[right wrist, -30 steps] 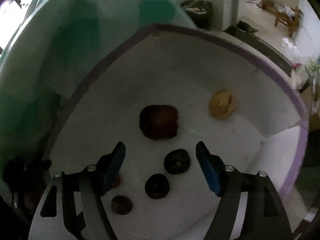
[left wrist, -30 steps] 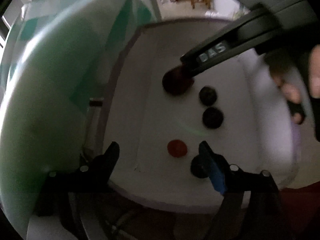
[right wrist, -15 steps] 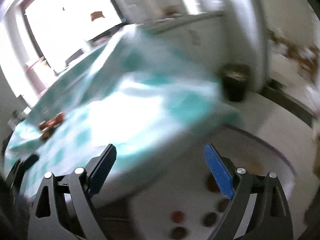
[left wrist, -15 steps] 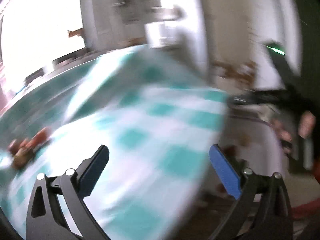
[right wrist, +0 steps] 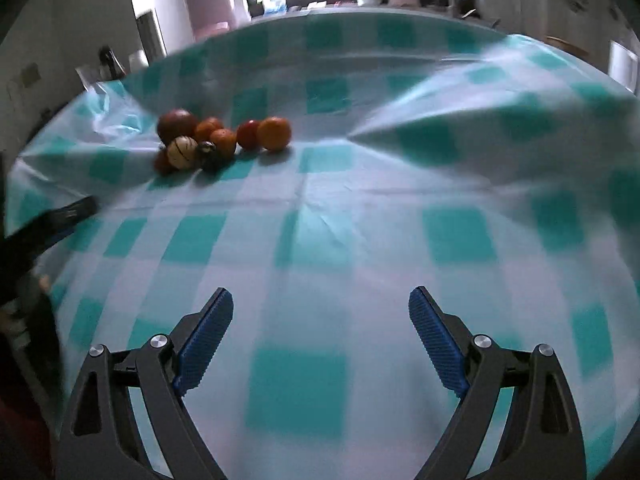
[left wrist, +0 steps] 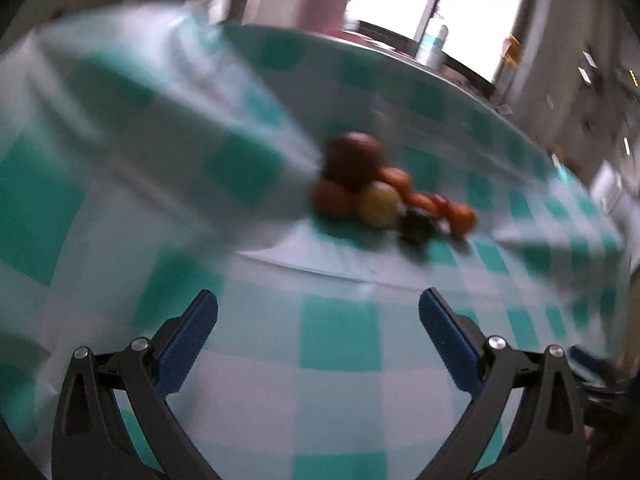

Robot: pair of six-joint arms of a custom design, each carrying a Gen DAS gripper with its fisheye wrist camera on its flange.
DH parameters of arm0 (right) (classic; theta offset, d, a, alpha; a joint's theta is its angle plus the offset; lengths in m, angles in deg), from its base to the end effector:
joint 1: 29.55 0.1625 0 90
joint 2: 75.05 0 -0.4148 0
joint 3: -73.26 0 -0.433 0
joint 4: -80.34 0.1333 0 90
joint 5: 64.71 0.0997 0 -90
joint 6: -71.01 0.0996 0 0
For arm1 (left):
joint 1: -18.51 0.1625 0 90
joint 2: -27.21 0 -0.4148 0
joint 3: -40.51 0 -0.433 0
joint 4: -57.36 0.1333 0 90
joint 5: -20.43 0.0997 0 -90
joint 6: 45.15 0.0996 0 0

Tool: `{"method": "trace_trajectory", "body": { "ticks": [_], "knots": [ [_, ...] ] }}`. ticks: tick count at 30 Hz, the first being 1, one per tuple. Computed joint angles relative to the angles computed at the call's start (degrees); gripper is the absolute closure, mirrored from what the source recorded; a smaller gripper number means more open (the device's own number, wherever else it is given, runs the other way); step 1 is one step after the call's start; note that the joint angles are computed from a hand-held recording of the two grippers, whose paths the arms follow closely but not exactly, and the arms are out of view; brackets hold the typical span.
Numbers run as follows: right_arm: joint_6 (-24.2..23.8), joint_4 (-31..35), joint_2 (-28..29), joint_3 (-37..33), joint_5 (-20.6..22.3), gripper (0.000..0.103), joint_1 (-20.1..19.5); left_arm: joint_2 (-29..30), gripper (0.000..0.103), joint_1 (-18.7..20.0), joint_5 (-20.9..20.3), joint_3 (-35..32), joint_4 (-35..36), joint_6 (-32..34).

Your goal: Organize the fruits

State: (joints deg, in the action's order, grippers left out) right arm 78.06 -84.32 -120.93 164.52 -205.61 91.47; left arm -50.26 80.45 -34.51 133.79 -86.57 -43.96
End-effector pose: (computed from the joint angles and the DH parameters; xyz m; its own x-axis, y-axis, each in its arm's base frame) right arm 0.4142 -0.5801 0.1460 -0.7857 0.0920 0.6118 -0.3558 0.7418 -0.5685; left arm -0.1308 -0.6503 0.4469 -0.8813 0.0865 -0.4646 0.3885 0.6926 -0.6078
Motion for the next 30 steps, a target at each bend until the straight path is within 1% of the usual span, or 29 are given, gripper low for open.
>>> {"method": "trace_trajectory", "body": {
  "ticks": [2, 4, 7, 9, 11, 12, 16, 17, 18, 20, 21, 22, 23, 24, 25, 26, 28, 29, 30],
  "knots": [
    [-0.26, 2.78, 3.47, -5.79, 0.52, 0.017, -1.07, -0.21, 0.002, 1.03, -0.77, -0.15, 0.50, -2.32],
    [-1.85, 5.32, 7.36, -11.85, -0.65, 0.017, -1.77, -0.28, 0.002, 1.43, -1.22, -0.89, 1.78, -4.36],
    [-2.64, 8.87, 12.54, -20.35, -1.66, 0.017, -2.80, -1.43, 0.002, 0.29, 1.34, 1.15, -1.27, -3.72],
    [-2.12, 11.91, 15.90, -26.27, -2.02, 0.022, -3.67, -1.91, 0.002, 0.35, 0.35, 1.58, -1.60, -3.30],
    [-2.07, 14.61, 18.65, -30.96, -2.99, 0.025, -4.13, -2.21, 0.002, 0.42, -0.87, 2.08, -1.36, -3.79],
    [-2.85, 15.69, 20.48, -34.04, -4.24, 0.027, -4.24, -2.14, 0.002, 0.41, -1.14, 2.13, -1.21, -3.84],
    [-5.06, 17.59, 24.82, -41.88, -5.15, 0.031, -4.73, -2.35, 0.002, -0.04, -1.39, 2.72, -0.77, -3.05],
    [-4.83, 18.63, 25.32, -42.98, -5.08, 0.034, -4.86, -2.33, 0.002, -0.16, -1.40, 2.95, -0.93, -2.67],
    [-4.79, 19.03, 25.62, -43.84, -3.97, 0.038, -5.09, -2.39, 0.002, -0.42, -1.36, 3.26, -0.92, -1.99],
    [-5.66, 18.88, 25.91, -44.35, -3.81, 0.046, -5.09, -2.34, 0.002, -0.67, -1.51, 3.67, -0.58, -1.00],
    [-6.32, 18.52, 25.38, -43.53, -3.23, 0.058, -5.03, -2.35, 0.002, -0.69, -1.62, 3.84, -0.50, -0.77],
    [-5.91, 18.47, 24.45, -42.18, -2.70, 0.062, -4.94, -2.37, 0.002, -0.80, -1.57, 4.03, -0.40, -0.54],
    [-4.75, 18.45, 23.40, -40.64, -1.94, 0.061, -4.90, -2.38, 0.002, -0.89, -1.44, 4.15, -0.49, -0.36],
    [-3.87, 16.83, 21.25, -37.23, 0.89, 0.061, -4.92, -2.40, 0.002, -0.91, -1.33, 4.33, -0.73, -0.28],
    [-4.88, 14.70, 18.99, -33.55, 5.61, 0.062, -5.09, -2.33, 0.002, -0.94, -1.10, 4.41, -0.93, -0.33],
    [-7.27, 13.00, 17.50, -30.80, 9.21, 0.062, -5.08, -2.21, 0.002, -0.93, -0.93, 4.40, -0.97, -0.51],
    [-10.18, 12.25, 16.12, -27.86, 11.45, 0.062, -4.65, -1.95, 0.002, -0.80, -0.84, 4.17, -0.41, -1.05],
    [-10.15, 12.05, 15.38, -26.59, 12.46, 0.062, -4.58, -1.86, 0.002, -0.71, -0.87, 4.09, -0.11, -1.27],
    [-9.37, 10.65, 13.75, -23.75, 13.93, 0.062, -4.47, -1.77, 0.002, -0.62, -0.93, 4.07, -0.03, -1.39]
  ]
}}
